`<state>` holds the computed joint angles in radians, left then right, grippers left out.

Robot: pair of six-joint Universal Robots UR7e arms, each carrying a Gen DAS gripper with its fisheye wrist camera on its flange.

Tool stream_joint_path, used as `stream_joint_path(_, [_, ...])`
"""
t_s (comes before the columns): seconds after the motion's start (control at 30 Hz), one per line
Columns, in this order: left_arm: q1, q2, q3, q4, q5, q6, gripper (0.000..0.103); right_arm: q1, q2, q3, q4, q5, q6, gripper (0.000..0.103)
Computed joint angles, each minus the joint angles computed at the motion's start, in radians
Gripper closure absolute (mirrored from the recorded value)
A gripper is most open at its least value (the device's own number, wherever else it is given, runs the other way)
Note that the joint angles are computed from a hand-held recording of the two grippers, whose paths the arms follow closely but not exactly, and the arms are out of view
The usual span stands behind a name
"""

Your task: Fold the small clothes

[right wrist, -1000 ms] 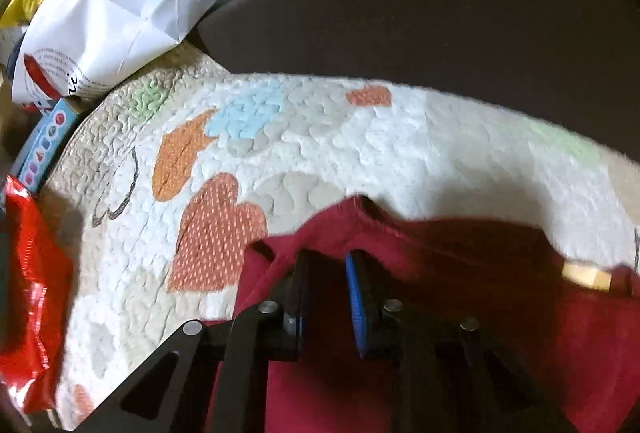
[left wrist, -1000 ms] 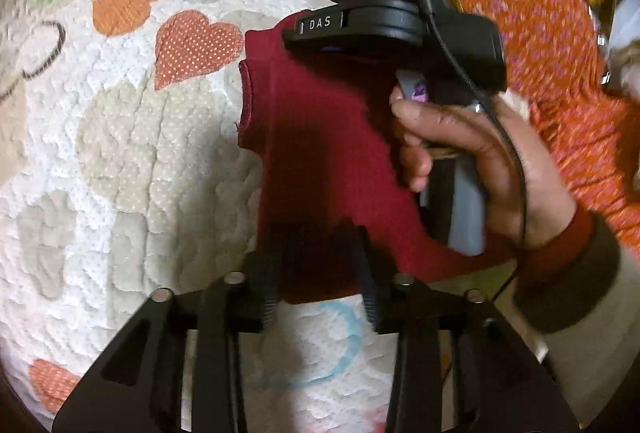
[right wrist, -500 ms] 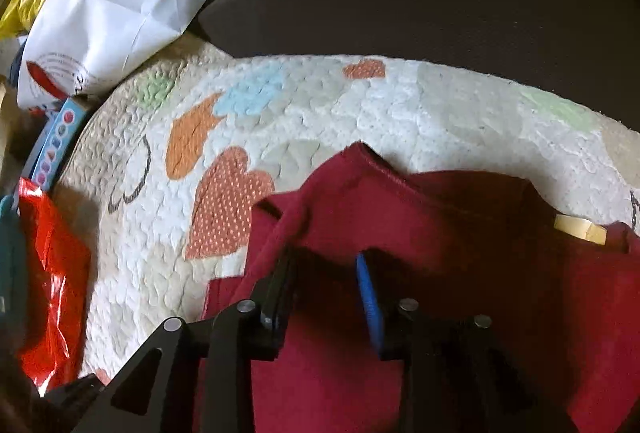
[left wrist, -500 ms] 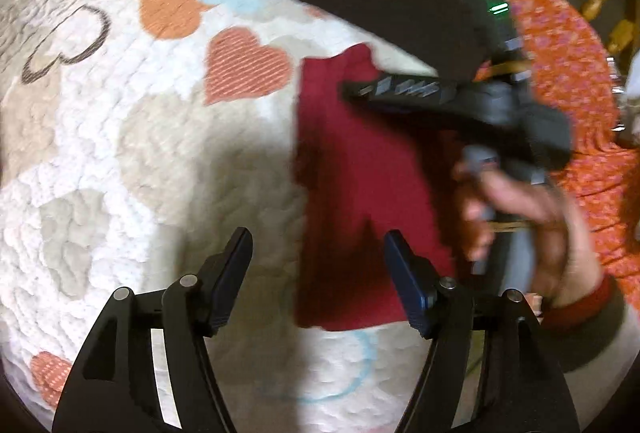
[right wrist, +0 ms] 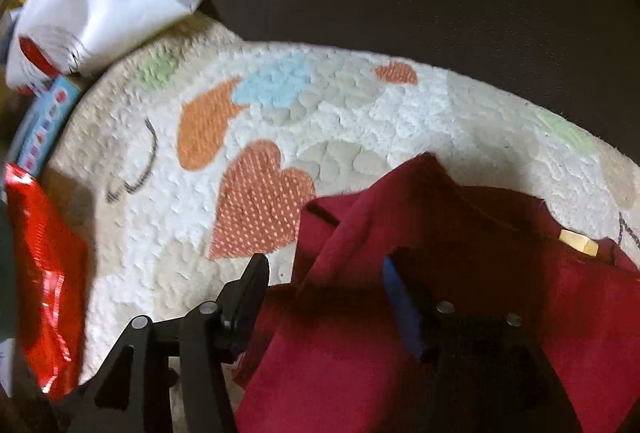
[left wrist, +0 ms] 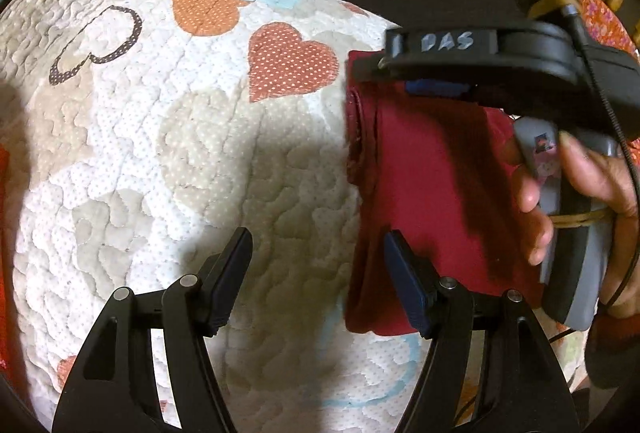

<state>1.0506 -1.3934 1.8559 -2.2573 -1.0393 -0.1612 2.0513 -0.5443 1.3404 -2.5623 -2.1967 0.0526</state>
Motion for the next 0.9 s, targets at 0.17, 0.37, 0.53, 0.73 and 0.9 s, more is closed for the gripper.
stream_joint_path(0.17, [-0.001,-0.003,-0.001,-0.006,0.015,0.009,0.035,0.007,0.038,-0.034,0.014,-0.049,-0.001,0.036])
stream_joint_path(0.37, [0.020,0.014,-0.027,0.001,0.028,0.008,0.035,0.013,0.051,-0.043,0.014,-0.080,-0.012,0.036])
stream_joint_path(0.53, [0.028,0.012,-0.031,-0.002,0.027,0.004,0.035,0.013,-0.007,0.037,-0.075,-0.037,-0.019,0.036])
stream_joint_path(0.73, [0.030,0.032,-0.038,-0.003,0.018,-0.001,0.035,0.014,-0.075,0.153,-0.278,0.023,-0.096,0.070])
stream_joint_path(0.9, [0.024,0.034,-0.034,-0.006,0.013,-0.010,0.035,-0.003,-0.029,0.096,-0.248,-0.007,-0.062,0.079])
